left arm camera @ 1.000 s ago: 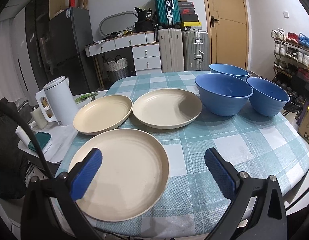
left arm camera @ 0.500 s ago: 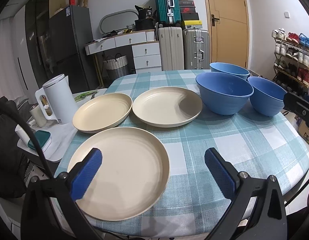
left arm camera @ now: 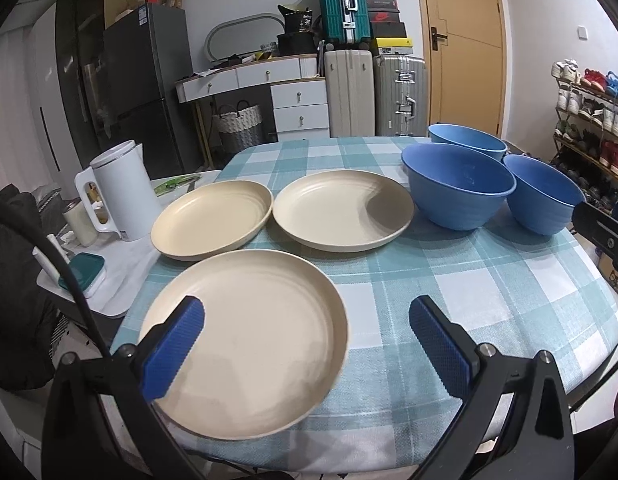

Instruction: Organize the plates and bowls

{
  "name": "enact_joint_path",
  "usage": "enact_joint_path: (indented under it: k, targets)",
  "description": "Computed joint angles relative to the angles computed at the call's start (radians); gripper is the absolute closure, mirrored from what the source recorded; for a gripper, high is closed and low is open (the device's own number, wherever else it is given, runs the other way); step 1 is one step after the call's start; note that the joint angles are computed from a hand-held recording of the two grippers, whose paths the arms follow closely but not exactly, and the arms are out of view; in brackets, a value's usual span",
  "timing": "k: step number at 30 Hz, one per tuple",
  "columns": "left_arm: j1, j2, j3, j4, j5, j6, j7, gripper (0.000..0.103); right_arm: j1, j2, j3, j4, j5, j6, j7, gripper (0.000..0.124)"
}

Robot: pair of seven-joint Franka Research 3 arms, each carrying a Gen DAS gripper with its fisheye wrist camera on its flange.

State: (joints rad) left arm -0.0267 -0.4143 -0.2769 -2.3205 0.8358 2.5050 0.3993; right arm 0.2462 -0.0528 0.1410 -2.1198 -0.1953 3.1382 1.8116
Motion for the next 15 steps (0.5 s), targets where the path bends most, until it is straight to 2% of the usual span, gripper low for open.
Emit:
enact_joint_path:
  k: [5, 7, 9, 11, 13, 15]
  targets:
    - [0.017, -0.027, 0.023, 0.013, -0.019, -0.018, 0.007, 0.000, -0.005, 0.000, 0.013, 0.002, -0.047, 0.012, 0.026, 0.021]
    - [0.029, -0.034, 0.038, 0.025, -0.043, -0.033, 0.013, 0.000, 0.012, 0.004, 0.010, 0.006, -0.022, 0.021, -0.007, 0.021]
    - [0.054, -0.033, 0.037, 0.048, -0.050, -0.087, 0.004, 0.000, 0.062, 0.007, -0.012, 0.007, 0.098, 0.044, -0.129, 0.021]
    - [0.077, -0.037, 0.055, 0.060, -0.044, -0.092, -0.004, 0.000, 0.094, 0.011, -0.018, 0.020, 0.175, 0.056, -0.223, 0.021]
    - [0.114, -0.041, 0.068, 0.075, -0.028, -0.100, -0.030, 0.000, 0.163, 0.022, -0.039, 0.046, 0.351, 0.072, -0.424, 0.021]
    - [0.149, -0.032, 0.077, 0.100, -0.017, -0.131, -0.056, 0.000, 0.212, 0.049, -0.031, 0.123, 0.581, 0.041, -0.688, 0.021]
